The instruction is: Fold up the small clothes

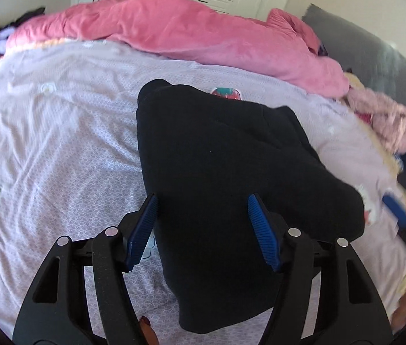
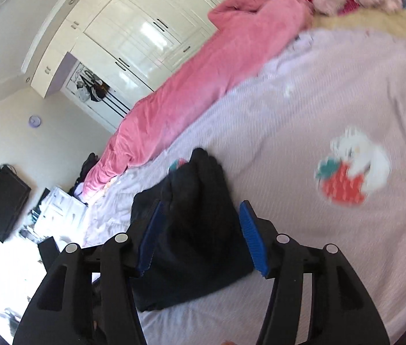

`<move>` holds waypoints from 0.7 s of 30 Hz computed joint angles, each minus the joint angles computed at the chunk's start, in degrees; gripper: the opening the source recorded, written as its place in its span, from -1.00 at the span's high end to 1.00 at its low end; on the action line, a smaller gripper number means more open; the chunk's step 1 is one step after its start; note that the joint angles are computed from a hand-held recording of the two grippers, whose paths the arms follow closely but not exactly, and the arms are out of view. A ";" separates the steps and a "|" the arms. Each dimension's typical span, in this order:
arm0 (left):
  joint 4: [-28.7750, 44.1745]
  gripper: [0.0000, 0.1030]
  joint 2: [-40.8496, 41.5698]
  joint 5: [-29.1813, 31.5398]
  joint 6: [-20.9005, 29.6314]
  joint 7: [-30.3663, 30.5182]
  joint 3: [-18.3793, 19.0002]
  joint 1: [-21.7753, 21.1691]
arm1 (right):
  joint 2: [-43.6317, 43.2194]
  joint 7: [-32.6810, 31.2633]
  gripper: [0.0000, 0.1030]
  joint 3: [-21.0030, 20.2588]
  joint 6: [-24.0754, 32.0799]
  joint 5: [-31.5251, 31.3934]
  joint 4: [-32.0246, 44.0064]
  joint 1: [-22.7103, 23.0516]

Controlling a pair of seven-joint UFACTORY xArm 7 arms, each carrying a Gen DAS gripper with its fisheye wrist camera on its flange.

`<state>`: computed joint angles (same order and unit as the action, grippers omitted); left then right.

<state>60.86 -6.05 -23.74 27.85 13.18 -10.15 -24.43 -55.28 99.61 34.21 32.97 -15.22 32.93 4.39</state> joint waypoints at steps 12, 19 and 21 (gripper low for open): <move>0.01 -0.08 -0.03 -2.40 0.50 2.77 0.29 -0.10 | 23.72 -19.34 -0.02 -12.21 -16.37 5.79 3.81 4.37; -0.29 -0.08 -0.33 -3.30 0.43 3.34 0.34 -0.15 | 26.49 -22.76 0.64 -14.91 -19.35 6.55 3.36 6.39; -0.31 -0.08 -0.58 -3.92 0.81 3.55 0.51 -0.17 | 27.28 -22.92 0.70 -12.68 -20.59 4.60 4.47 3.86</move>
<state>60.55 -6.64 -27.66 28.65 16.72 -9.64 -24.60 -28.00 76.69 21.53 12.38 -10.63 37.40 8.25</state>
